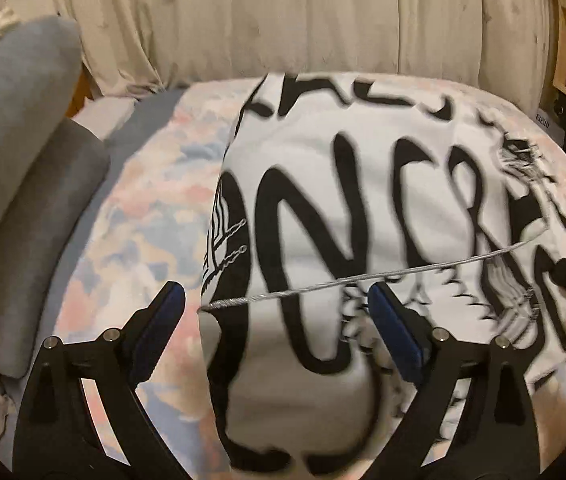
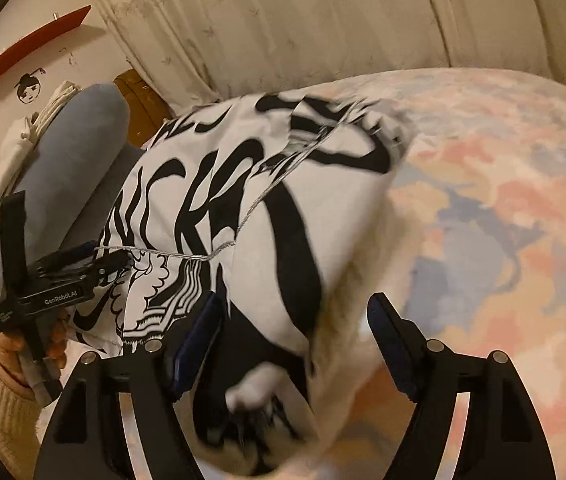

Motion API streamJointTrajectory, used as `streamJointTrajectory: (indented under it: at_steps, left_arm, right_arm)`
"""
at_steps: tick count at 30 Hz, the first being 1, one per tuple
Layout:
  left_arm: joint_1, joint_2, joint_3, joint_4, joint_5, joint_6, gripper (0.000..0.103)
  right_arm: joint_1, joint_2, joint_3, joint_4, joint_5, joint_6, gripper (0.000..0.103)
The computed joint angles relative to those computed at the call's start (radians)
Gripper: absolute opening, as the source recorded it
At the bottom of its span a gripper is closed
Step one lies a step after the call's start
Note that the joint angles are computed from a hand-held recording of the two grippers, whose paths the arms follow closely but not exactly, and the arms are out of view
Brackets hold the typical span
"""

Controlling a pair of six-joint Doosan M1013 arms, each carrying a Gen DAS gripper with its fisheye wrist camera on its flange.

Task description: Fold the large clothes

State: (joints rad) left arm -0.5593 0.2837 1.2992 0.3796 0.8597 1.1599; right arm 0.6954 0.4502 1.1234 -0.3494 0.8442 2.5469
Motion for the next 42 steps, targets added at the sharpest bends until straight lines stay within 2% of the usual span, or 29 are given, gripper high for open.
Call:
streamJointTrajectory:
  at_steps: [4, 5, 6, 14, 19, 25, 33, 39, 42]
  left_arm:
    - [-0.053, -0.04, 0.022, 0.102, 0.0, -0.067, 0.092]
    - [-0.061, -0.05, 0.027, 0.114, -0.001, -0.079, 0.092]
    - [-0.073, -0.062, 0.034, 0.125, -0.003, -0.093, 0.092]
    - [-0.135, -0.126, 0.081, 0.223, 0.026, -0.218, 0.092]
    - [-0.18, -0.162, 0.119, 0.242, 0.063, -0.291, 0.092]
    - [-0.263, -0.225, 0.206, 0.232, 0.102, -0.433, 0.092]
    - [-0.437, -0.305, 0.329, 0.273, 0.159, -0.638, 0.092]
    - [-0.618, -0.35, 0.385, 0.356, 0.253, -0.789, 0.092]
    - [-0.709, -0.372, 0.404, 0.377, 0.299, -0.863, 0.092]
  right_arm:
    - [-0.015, -0.075, 0.061, -0.021, 0.026, -0.024, 0.077]
    - [-0.019, -0.113, 0.086, -0.026, 0.058, -0.028, 0.077]
    - [-0.012, -0.122, 0.092, -0.042, 0.053, -0.025, 0.077]
    - [0.05, -0.168, 0.088, -0.125, 0.162, -0.007, 0.077]
    - [0.085, -0.224, 0.131, -0.158, 0.213, 0.019, 0.077]
    - [0.156, -0.305, 0.224, -0.185, 0.294, 0.08, 0.077]
    - [0.29, -0.426, 0.397, -0.222, 0.392, 0.229, 0.077]
    - [0.438, -0.508, 0.5, -0.25, 0.475, 0.399, 0.081]
    - [0.537, -0.537, 0.53, -0.259, 0.53, 0.488, 0.081]
